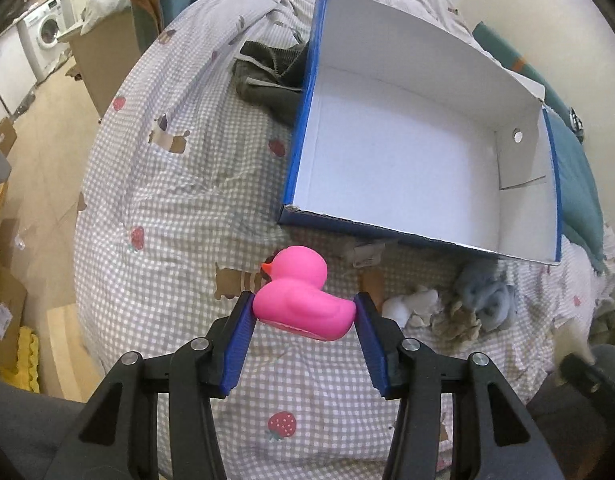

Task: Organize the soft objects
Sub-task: 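Carry the pink duck into the box with the left gripper and open it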

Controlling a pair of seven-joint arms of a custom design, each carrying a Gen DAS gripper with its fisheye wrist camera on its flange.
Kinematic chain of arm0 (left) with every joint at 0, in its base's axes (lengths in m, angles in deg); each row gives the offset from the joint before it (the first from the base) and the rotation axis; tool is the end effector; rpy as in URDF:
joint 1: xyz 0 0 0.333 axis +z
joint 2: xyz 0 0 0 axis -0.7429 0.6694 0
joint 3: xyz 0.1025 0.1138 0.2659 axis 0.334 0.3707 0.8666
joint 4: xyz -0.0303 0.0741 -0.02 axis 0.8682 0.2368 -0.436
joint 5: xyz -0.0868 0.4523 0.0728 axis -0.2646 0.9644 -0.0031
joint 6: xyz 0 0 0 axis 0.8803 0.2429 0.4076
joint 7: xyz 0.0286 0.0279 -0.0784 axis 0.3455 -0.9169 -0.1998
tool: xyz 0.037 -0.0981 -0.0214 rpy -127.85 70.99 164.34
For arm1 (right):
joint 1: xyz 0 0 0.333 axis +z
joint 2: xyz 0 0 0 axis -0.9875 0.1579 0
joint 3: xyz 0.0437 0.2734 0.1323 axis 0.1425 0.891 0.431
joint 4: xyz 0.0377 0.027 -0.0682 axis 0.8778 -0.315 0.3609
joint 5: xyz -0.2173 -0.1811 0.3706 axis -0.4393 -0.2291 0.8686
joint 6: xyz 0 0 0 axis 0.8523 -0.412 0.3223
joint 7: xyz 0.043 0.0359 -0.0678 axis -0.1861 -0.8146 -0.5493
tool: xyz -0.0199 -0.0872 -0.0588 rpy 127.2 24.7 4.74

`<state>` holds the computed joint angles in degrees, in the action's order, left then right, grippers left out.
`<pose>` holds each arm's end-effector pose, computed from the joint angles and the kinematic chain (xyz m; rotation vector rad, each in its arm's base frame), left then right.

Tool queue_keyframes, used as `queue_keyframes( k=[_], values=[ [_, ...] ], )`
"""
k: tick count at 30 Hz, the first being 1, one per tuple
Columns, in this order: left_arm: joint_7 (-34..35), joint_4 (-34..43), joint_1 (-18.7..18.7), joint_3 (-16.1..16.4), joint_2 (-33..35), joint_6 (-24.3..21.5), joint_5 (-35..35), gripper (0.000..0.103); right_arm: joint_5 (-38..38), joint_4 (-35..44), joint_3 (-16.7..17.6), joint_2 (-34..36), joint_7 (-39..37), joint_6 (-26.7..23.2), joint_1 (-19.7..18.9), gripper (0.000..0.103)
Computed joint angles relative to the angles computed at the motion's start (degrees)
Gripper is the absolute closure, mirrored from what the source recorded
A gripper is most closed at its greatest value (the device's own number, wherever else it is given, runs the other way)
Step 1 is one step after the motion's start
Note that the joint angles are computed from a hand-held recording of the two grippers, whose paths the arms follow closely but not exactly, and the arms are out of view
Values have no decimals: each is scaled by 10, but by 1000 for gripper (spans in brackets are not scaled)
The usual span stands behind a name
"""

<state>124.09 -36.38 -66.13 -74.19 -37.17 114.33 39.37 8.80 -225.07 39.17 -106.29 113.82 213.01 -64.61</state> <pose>0.5341 -0.3396 0.5544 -1.7006 2.4901 -0.6511 0.3862 0.2564 0.5745 -1.2449 2.2068 -0.1800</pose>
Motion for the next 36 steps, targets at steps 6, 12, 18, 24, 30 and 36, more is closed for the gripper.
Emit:
queue_keyframes(
  k=[6,12,18,24,30,36],
  values=[
    [-7,-4,4,2,-8,-4,10,57,-36,50,10,45,5,4,-23,90],
    [-6,2,-2,0,-16,18,25,57,-51,61,-11,67,-20,17,-30,90],
    [-16,75,-8,-13,29,31,52,57,-64,64,-30,76,-60,32,-50,90],
    [-9,203,-18,-30,133,16,79,57,-68,57,-44,85,-78,60,-79,90],
    [-8,255,-29,-38,205,31,115,57,-62,34,-50,106,-81,97,-99,90],
    [-13,249,-35,-40,233,37,125,57,-55,29,-55,146,-88,114,-92,90]
  ],
)
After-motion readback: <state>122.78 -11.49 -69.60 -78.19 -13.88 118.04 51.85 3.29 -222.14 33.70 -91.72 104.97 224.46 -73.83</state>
